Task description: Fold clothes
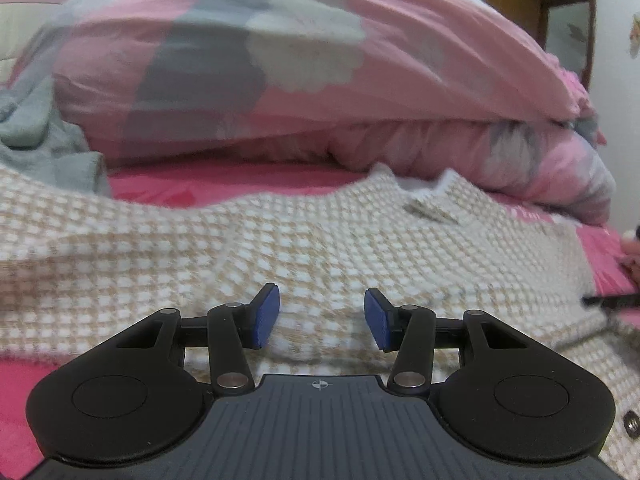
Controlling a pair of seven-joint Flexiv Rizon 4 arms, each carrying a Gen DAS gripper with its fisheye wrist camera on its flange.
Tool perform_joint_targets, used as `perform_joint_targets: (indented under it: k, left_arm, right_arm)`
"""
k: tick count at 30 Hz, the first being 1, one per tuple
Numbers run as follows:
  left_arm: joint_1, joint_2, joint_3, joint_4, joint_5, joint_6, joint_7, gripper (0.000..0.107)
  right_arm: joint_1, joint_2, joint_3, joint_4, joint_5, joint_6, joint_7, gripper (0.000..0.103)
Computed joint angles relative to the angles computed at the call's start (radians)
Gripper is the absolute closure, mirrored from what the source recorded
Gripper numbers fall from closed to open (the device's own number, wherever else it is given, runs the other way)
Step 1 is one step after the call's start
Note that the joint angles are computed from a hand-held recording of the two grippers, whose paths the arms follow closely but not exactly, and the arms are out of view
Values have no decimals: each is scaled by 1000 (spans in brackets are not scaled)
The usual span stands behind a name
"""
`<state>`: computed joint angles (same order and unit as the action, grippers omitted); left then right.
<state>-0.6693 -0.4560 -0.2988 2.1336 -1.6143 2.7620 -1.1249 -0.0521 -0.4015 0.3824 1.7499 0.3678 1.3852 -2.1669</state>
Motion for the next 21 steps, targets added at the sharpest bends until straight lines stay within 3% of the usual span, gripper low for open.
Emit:
perform_joint_targets:
  k: [2, 6, 8, 10, 11, 14, 16, 21]
  left_arm:
    - [-4, -3, 2, 1, -17, 20, -31, 59]
    - [0, -9, 1, -4, -27, 29, -48, 59]
    - [1, -11, -1, -5, -28, 31, -48, 59]
    - [1, -6, 1, 4, -22, 28, -64, 59]
    - [1, -6, 1, 5, -23, 26, -71, 59]
    - [3, -10, -1, 1, -29, 25, -77, 59]
    - [2, -17, -4, -10, -38, 33, -64, 59]
    - [3, -16, -1, -1, -27, 31, -81, 59]
  right_arm:
    - [44, -5, -40, 20, -42, 42, 28, 86]
    - [34, 10, -22, -4, -50, 63, 70, 86]
    - [81, -32, -77, -35, -103, 74, 139, 86]
    - [96, -89, -101, -80, -162, 8, 188, 86]
    - [74, -98, -77, -92, -158, 3, 184, 87]
    - [54, -80, -60, -126, -156, -64, 230, 86]
    - [45, -86, -39, -157, -141, -43, 202, 86]
    - [131, -219, -119, -314, -240, -124, 305, 85]
